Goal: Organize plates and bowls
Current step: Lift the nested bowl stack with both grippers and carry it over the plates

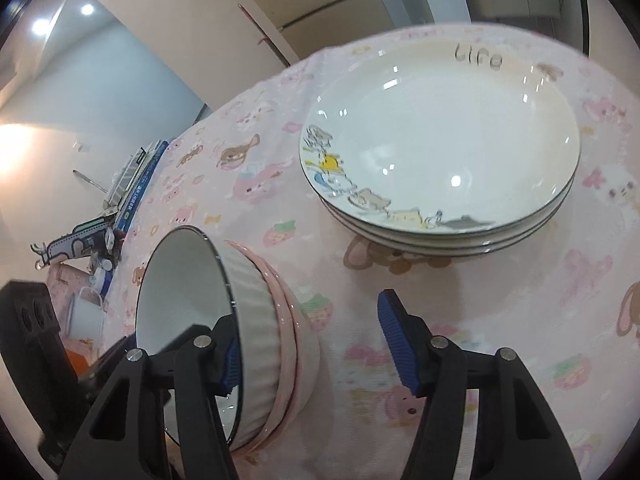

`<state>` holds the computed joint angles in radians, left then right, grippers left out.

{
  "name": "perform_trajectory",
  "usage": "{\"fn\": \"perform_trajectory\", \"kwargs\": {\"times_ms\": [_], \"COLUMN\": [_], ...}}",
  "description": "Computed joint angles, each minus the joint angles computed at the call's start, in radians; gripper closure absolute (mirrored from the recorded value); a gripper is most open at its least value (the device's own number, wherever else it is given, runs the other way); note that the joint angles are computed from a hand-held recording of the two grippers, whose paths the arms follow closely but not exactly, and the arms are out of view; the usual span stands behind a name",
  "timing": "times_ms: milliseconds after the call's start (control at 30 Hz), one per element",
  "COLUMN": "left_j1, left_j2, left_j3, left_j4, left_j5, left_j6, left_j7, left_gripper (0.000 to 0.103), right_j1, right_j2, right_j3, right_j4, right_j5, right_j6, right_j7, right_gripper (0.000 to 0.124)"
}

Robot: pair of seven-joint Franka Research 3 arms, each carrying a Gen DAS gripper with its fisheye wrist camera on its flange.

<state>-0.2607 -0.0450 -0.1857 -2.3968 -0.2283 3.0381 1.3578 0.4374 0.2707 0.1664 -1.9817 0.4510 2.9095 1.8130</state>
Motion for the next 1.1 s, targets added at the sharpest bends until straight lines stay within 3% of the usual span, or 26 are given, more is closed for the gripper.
{"fn": "perform_trajectory", "kwargs": {"times_ms": [67,100,233,333,467,567,833,1100], "left_j1": [0.002,-0.003,-0.013,0.007,0.014,0.013,0.01,0.0], "left_j2": [0.001,0.006,0.037,0.042,0.027,0.02,0.009,-0.008], "left_j3": [-0.003,-0.001,-0.003,-0.016,-0.026,-0.026,-0.022,-0.015], "left_j4": [0.005,0.012,0.068,0.093,0.09,0.087,0.08,0.07], "left_j5": [0.022,-0.001,-0.3,-0.547,-0.668,-0.672,-0.663,-0.62], "left_j6": [-0.024,-0.038,-0.145,-0.21,-0.229,-0.233,-0.233,-0.257], "left_j7": [-0.004,0.018,0.252,0.415,0.519,0.509,0.461,0.427], "left_gripper": [0.018,0.018,0.019,0.027,0.047,0.048,0.05,0.05], "right_j1": [-0.079,-0.088,-0.099,-0.081,-0.084,-0.103,-0.081,-0.06], "right_j2": [0.021,0.027,0.047,0.052,0.066,0.075,0.064,0.038], "right_j3": [0.086,0.096,0.112,0.102,0.114,0.135,0.115,0.097], "right_j4": [0.029,0.038,0.064,0.065,0.077,0.087,0.077,0.045], "right_j5": [0.155,0.195,0.341,0.395,0.474,0.57,0.635,0.617], "right_j6": [-0.05,-0.066,-0.11,-0.096,-0.088,-0.09,-0.077,-0.07], "right_j7": [-0.131,-0.164,-0.25,-0.266,-0.31,-0.391,-0.47,-0.428], "right_gripper": [0.066,0.067,0.068,0.068,0.068,0.073,0.075,0.074]}}
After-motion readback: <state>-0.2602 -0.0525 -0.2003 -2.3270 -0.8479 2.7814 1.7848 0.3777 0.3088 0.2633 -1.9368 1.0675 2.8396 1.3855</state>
